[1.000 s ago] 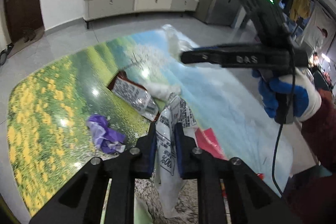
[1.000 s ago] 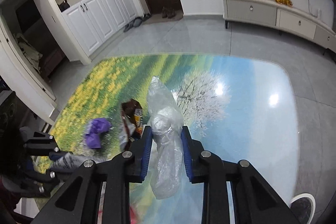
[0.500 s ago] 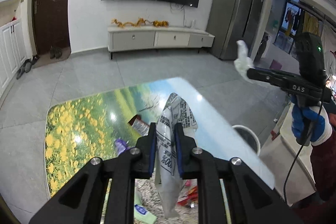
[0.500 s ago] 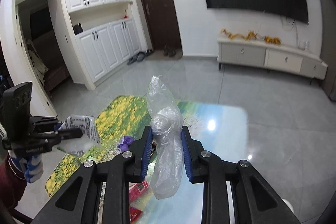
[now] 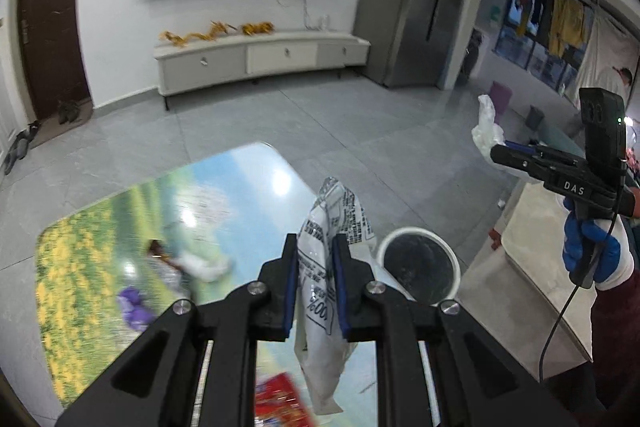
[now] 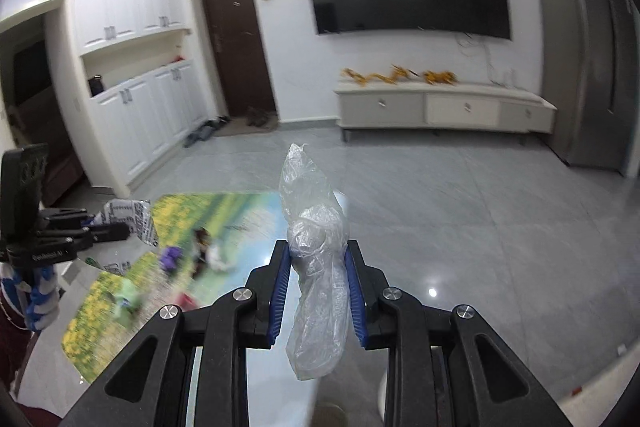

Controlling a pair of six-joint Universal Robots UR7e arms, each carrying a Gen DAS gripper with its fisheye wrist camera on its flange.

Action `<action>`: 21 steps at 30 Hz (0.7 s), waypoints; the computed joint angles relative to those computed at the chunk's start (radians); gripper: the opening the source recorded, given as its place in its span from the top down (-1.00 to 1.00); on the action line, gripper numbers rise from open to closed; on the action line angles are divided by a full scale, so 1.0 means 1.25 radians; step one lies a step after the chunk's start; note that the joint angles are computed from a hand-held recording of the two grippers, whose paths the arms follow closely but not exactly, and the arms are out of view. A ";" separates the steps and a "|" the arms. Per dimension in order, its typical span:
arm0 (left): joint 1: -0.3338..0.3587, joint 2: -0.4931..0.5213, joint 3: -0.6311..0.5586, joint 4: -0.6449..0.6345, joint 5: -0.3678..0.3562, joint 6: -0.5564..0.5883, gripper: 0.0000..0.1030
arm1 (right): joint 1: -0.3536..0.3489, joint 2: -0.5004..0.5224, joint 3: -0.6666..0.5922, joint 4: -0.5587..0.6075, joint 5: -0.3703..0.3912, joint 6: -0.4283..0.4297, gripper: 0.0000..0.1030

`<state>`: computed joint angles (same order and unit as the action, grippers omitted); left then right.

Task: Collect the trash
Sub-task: 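Carry both bags over the trash bin and open both tools to drop them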

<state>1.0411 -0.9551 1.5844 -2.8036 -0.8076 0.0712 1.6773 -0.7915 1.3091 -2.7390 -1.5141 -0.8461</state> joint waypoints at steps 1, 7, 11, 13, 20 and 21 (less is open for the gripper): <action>0.000 0.022 -0.018 0.015 -0.006 -0.006 0.71 | -0.007 0.001 -0.003 0.000 -0.010 -0.001 0.50; 0.007 0.172 -0.159 0.108 -0.059 -0.028 0.70 | -0.069 0.034 -0.080 0.062 -0.078 0.017 0.50; 0.022 0.280 -0.284 0.181 -0.097 -0.047 0.70 | -0.105 0.063 -0.136 0.121 -0.105 0.042 0.50; 0.029 0.335 -0.354 0.223 -0.114 -0.060 0.70 | -0.122 0.080 -0.167 0.149 -0.121 0.052 0.50; 0.048 0.502 -0.586 0.351 -0.149 -0.090 0.69 | -0.166 0.147 -0.282 0.248 -0.153 0.097 0.50; 0.050 0.522 -0.619 0.371 -0.153 -0.093 0.68 | -0.170 0.155 -0.294 0.258 -0.155 0.102 0.49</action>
